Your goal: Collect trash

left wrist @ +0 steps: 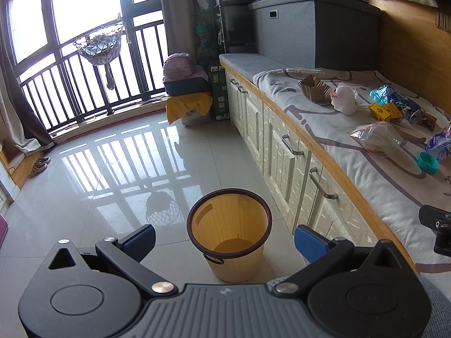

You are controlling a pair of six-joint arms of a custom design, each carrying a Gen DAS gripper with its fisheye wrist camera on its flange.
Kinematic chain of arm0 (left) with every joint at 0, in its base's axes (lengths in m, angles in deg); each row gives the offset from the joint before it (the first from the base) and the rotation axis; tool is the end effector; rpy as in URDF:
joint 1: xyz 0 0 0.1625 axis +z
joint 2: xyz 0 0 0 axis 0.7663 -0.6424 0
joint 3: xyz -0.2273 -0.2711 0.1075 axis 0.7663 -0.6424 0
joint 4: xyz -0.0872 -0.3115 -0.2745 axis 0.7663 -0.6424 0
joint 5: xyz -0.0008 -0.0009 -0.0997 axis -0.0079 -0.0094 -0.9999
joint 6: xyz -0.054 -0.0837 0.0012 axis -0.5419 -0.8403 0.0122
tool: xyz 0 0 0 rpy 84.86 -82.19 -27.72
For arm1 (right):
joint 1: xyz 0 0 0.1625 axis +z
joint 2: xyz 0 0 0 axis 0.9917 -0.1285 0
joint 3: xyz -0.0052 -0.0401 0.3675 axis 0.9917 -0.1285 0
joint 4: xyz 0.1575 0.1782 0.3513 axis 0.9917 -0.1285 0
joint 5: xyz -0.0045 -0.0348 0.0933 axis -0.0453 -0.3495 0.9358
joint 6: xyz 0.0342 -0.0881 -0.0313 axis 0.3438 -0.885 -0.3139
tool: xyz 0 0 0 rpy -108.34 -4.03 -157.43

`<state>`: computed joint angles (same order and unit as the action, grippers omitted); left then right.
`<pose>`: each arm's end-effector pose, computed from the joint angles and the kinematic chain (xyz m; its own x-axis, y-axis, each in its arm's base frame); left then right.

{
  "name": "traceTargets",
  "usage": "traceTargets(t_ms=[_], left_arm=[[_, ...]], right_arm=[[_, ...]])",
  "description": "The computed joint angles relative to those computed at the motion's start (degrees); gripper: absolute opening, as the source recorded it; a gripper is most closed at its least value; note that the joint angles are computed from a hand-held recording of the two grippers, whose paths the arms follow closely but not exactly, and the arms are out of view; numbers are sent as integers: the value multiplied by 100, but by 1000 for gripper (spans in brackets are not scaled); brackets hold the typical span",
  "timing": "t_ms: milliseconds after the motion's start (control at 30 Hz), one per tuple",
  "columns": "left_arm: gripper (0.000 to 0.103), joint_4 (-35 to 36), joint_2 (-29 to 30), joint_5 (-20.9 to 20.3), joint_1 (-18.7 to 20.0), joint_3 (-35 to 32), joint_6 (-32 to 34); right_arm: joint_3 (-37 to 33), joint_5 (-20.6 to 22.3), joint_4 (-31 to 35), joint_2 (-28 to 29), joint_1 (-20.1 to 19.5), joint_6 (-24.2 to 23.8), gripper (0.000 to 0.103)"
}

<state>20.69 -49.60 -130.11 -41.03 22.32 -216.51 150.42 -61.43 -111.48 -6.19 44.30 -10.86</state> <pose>-0.4380 -0.2727 0.2845 -0.4733 -0.5934 -0.6511 0.3069 0.5817 -0.7533 0.3587 -0.3492 0.3558 -0.5801 -0.4750 0.6618 -0.7995 0.4874 -0.3510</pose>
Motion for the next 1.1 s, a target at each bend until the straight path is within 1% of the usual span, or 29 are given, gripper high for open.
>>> traceTargets(t_ms=[100, 133, 567, 900, 1100], left_arm=[[103, -3, -11, -1, -3, 9, 0], [103, -90, 62, 114, 100, -3, 30], [103, -250, 50, 195, 141, 73, 70], [103, -302, -123, 221, 46, 219, 53], [103, -355, -252, 341, -37, 310, 64]], right_arm=[[-11, 3, 8, 5, 4, 5, 103], [-2, 5, 4, -2, 0, 3, 103], [55, 23, -32, -35, -23, -6, 103], [89, 59, -63, -57, -34, 14, 103], [102, 161, -70, -119, -63, 52, 103]])
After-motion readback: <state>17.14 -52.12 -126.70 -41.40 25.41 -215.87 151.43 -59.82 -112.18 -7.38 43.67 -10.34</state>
